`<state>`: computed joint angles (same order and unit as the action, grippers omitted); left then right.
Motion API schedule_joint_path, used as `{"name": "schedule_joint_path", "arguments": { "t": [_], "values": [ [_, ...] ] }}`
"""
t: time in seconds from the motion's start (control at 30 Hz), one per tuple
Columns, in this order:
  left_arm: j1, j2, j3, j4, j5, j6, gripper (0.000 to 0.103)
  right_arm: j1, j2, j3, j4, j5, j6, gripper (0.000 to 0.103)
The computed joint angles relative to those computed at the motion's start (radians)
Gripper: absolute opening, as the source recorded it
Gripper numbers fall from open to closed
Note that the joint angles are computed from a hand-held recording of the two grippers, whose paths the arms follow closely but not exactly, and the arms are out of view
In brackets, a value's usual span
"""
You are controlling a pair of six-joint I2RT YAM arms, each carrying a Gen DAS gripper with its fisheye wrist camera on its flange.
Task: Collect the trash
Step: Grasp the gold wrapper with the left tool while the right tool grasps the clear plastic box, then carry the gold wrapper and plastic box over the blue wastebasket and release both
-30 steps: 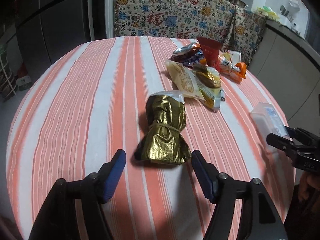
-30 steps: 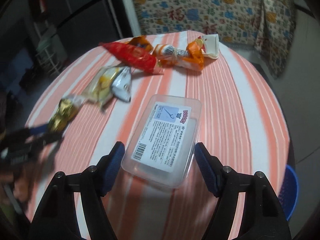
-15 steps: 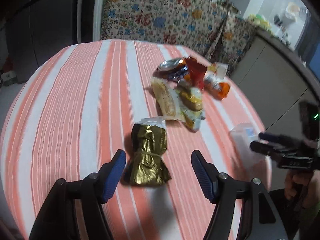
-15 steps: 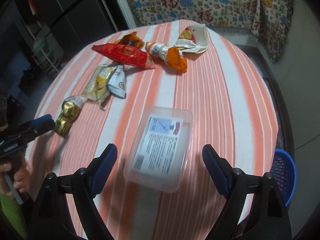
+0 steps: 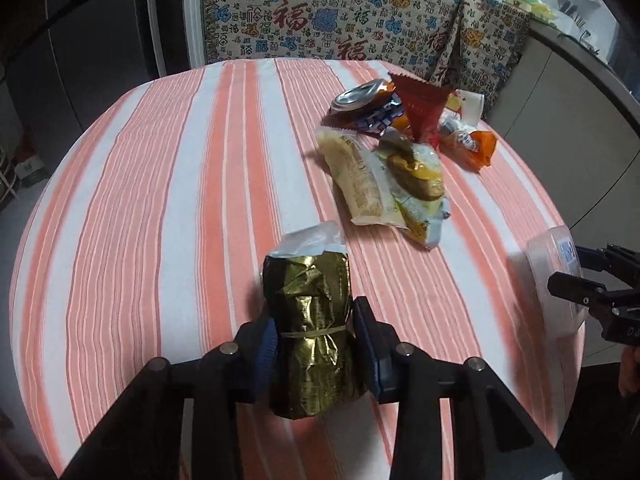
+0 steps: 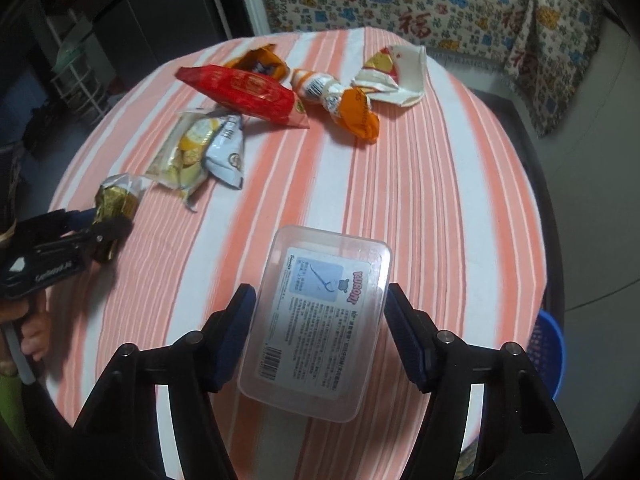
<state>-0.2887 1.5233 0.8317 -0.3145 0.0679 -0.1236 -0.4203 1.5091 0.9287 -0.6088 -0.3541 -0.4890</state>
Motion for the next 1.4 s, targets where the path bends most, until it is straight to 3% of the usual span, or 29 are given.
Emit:
{"name": "schedule_joint_path", "arguments": {
  "t": [0.1,0.3,0.97,1.2,1.4],
  "values": [
    [-0.019,-0.13,-0.081,0.001,0.028,-0.039,0.036,-0.019,-0.063,-0.041,-0.003,-0.03,-0.034,0.067],
    [-0.136,-0.26,-0.155,-0.008,-0.02,-0.109,0.036,-0.075,-0.122,-0.085,-0.027,-0.105,-0.069,0.067],
    [-0.296,-0.228,-0.108,0.0,-0.088,-0.228,0.036,-0.078,-0.17,-0.118,-0.037,-0.161,-0.069,0.067],
    [-0.367,-0.199,-0.079,0.016,-0.116,-0.278,0.036,-0.152,-0.178,-0.112,-0.054,-0.205,-0.098,0.067],
    [-0.504,-0.076,0.048,0.026,-0.14,-0.321,0.036,-0.352,-0.126,-0.018,-0.138,-0.29,-0.211,0.067]
  ]
}}
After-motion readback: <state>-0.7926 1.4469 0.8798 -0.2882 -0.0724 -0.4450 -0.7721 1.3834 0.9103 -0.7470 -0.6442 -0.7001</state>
